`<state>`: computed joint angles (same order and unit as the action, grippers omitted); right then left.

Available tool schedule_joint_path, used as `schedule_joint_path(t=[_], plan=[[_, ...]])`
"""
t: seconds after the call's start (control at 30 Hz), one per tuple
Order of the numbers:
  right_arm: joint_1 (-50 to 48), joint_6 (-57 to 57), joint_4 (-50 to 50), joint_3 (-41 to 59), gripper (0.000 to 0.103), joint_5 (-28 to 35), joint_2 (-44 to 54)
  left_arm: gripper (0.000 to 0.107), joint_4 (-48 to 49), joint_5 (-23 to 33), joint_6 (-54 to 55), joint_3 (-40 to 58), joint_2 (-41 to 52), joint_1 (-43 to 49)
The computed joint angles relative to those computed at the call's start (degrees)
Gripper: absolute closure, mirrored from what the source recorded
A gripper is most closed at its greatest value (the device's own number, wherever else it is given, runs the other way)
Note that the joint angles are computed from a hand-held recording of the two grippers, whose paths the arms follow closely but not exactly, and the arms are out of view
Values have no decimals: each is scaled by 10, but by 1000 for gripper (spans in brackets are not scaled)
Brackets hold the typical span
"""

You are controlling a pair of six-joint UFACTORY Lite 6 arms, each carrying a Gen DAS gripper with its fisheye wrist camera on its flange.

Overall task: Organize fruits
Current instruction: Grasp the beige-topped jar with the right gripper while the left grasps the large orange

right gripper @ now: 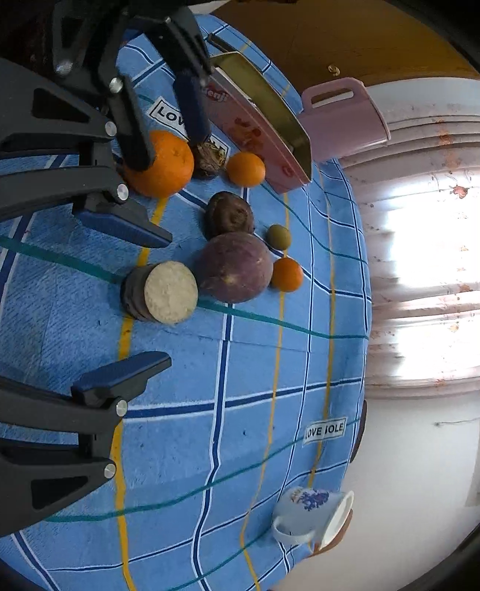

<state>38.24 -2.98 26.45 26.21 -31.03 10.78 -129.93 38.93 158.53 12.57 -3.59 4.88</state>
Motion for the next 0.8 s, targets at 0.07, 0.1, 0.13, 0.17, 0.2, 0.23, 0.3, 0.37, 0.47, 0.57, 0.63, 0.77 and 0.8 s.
schedule_joint_path(t=[0.07, 0.1, 0.13, 0.17, 0.2, 0.23, 0.3, 0.37, 0.47, 0.57, 0.63, 0.77, 0.8], plan=[[-8, 13, -26, 6, 50, 10, 7, 51, 14, -9, -15, 13, 12, -5], [-14, 30, -48, 7, 59, 13, 9, 53, 8, -15, -16, 18, 17, -12], [-17, 43, -62, 4, 66, 10, 7, 54, -2, -20, -11, 20, 17, -19], [-20, 52, -71, -1, 68, 6, 3, 54, -10, -21, -5, 20, 18, -24], [-17, 51, -69, -5, 68, 0, 0, 56, -19, -23, 1, 19, 17, -27], [-13, 43, -60, -8, 68, -4, -3, 58, -21, -22, 2, 19, 17, -26], [8, 16, -22, -19, 68, -26, -11, 58, -1, -13, -13, 19, 19, -14], [22, 1, 4, -34, 68, -46, -23, 59, 15, -1, -20, 15, 14, -2], [33, 4, 11, -56, 68, -75, -40, 59, -1, 17, 1, -4, -4, 5], [59, -14, 44, -75, 68, -109, -53, 59, -4, 37, 12, -20, -19, 19], [69, -19, 55, -81, 68, -123, -57, 59, -4, 48, 16, -23, -21, 28], [81, -19, 62, -94, 68, -148, -65, 59, -1, 69, 16, -29, -27, 47], [87, -21, 67, -98, 68, -156, -66, 59, 0, 76, 17, -31, -29, 54]])
